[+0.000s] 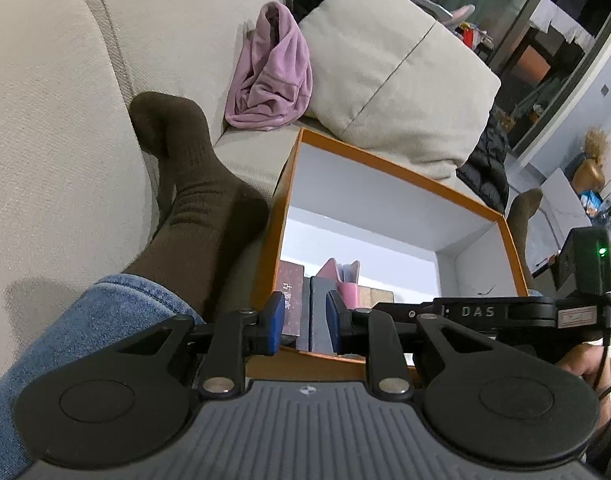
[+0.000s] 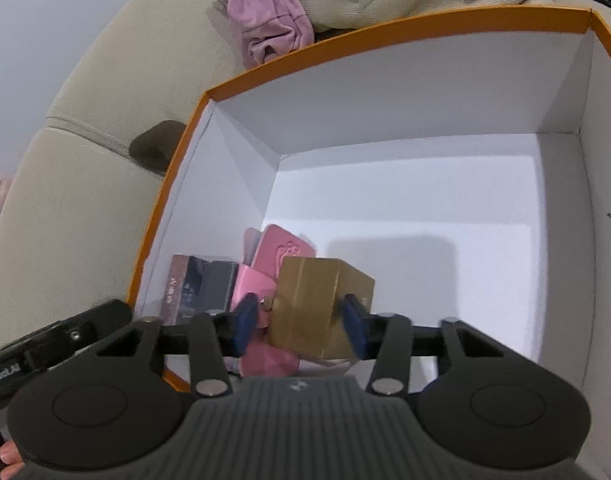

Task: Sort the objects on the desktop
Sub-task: 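Open the right gripper to release the brown cube in the orange box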

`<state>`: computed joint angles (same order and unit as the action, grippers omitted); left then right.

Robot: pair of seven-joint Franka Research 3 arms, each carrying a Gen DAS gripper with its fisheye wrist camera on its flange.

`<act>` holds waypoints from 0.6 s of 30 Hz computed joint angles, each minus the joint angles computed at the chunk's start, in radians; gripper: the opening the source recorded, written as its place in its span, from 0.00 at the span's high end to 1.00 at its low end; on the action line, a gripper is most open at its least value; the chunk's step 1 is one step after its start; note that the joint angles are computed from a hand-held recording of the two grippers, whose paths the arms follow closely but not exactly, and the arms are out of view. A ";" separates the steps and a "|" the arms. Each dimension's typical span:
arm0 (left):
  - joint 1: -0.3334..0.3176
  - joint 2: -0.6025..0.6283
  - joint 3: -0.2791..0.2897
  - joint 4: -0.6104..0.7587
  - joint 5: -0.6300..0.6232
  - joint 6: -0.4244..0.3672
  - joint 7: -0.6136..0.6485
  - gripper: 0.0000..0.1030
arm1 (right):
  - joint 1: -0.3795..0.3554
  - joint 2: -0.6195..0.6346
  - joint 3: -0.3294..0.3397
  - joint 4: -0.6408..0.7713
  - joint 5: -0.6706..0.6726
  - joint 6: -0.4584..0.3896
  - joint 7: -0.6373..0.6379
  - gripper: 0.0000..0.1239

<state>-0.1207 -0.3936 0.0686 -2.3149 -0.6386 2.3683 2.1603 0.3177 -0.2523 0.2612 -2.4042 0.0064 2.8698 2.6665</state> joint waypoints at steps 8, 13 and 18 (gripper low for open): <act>-0.006 -0.018 0.014 -0.013 -0.013 0.006 0.014 0.75 | 0.038 0.010 -0.023 0.022 0.030 -0.062 -0.071 0.78; -0.008 -0.037 0.017 -0.024 -0.017 0.001 0.030 0.75 | 0.042 0.009 -0.025 0.015 0.043 -0.053 -0.078 0.78; -0.014 -0.071 0.029 -0.046 -0.028 -0.015 0.051 0.75 | 0.019 0.006 0.003 0.018 -0.008 -0.062 -0.048 0.78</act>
